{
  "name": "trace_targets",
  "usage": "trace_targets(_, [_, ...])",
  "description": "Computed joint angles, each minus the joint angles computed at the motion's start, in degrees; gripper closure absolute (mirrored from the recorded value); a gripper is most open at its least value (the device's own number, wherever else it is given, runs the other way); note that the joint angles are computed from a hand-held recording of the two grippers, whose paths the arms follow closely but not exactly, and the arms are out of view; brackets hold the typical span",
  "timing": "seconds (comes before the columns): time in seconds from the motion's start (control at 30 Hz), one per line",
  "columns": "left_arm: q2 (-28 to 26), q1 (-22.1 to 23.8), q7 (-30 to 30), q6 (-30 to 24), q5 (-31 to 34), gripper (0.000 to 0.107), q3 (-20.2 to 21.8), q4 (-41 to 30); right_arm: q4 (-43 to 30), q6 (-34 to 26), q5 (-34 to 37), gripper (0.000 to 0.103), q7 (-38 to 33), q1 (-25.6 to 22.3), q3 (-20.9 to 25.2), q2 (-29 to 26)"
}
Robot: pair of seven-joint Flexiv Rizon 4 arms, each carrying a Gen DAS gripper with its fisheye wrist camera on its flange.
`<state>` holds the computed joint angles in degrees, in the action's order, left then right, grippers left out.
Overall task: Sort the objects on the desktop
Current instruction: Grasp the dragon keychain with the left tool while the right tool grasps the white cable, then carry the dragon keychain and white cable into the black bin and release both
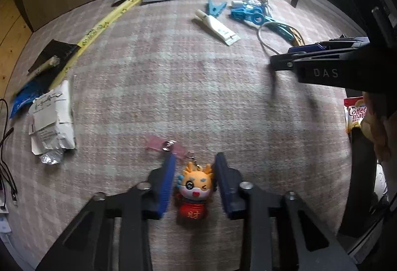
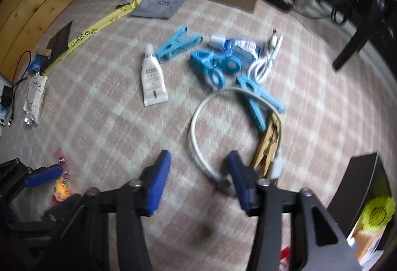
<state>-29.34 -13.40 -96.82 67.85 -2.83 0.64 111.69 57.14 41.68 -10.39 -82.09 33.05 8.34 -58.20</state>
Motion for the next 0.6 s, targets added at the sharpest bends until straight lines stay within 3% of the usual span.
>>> trace_targets(0.03, [-0.05, 0.55, 0.4, 0.4, -0.52, 0.083, -0.45, 0.24, -0.54, -0.49, 0.14, 0.073, -0.48, -0.2, 0.29, -0.21])
trace_targets(0.1, [-0.13, 1.74, 1.46, 1.31, -1.9, 0.084, -1.51, 0.84, -1.74, -1.87, 0.21, 0.091, -0.23, -0.29, 0.03, -0.65])
trace_targets(0.2, [-0.76, 1.97, 2.42, 2.32, -2.39, 0.084, -1.59, 1.06, -2.26, -2.49, 1.49, 0.097, 0.76, -0.87, 0.26, -0.74])
trace_targets(0.4, [0.12, 4.88, 5.56, 4.1, -6.83, 0.084, -4.26, 3.62, 1.85, 0.07, 5.6, 0.099, 1.14, -2.82, 2.68, 1.64])
trace_targets(0.6, [2.64, 8.95, 11.28, 6.44, -12.58, 0.084, -7.54, 7.2, 10.64, 8.09, 8.38, 0.099, 3.78, -3.85, 3.74, 6.3])
